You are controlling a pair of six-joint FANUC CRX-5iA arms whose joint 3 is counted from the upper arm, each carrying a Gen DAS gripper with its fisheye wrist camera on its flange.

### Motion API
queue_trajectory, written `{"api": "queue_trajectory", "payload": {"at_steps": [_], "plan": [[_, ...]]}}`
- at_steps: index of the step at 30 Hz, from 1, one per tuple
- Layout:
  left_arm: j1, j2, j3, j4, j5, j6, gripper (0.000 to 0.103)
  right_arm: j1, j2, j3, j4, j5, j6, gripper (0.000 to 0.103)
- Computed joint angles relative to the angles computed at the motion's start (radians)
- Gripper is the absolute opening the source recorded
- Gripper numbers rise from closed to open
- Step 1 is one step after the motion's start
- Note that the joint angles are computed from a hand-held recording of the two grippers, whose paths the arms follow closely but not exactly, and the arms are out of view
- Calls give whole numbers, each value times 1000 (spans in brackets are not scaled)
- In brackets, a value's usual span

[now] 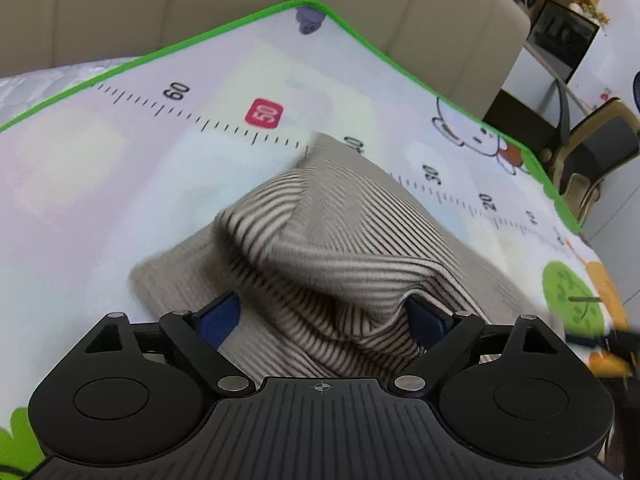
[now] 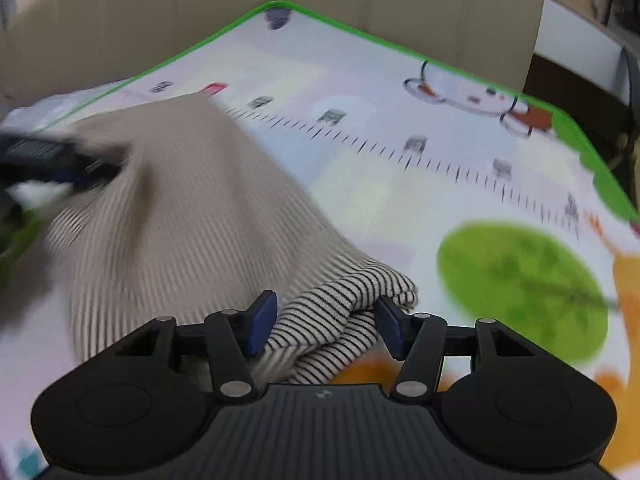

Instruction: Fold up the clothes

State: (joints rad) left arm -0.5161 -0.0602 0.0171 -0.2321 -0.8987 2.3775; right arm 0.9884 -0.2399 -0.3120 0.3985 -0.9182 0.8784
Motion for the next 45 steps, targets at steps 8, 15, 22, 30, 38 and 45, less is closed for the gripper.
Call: {"api": "queue_trajectory", "payload": {"at_steps": [8, 15, 22, 30, 38, 45], "plan": [[-127, -122, 38, -291, -89, 344, 93, 32, -135, -4, -141, 8, 102, 56], [-116, -146, -47, -138, 141, 198, 90, 48, -141, -124, 123, 161, -62, 56], [-77, 35, 55, 41, -124, -64, 87, 38, -93, -66, -60, 65, 1, 56], [-86, 37, 124, -181, -266, 158, 92, 97, -112, -5, -184, -25, 162, 62], [-44, -137, -34, -112, -44, 214, 84, 85, -108, -20, -184, -11, 90, 74], [-34, 30, 36, 93, -151, -113, 86, 146, -142, -36, -77, 67, 168, 70]]}}
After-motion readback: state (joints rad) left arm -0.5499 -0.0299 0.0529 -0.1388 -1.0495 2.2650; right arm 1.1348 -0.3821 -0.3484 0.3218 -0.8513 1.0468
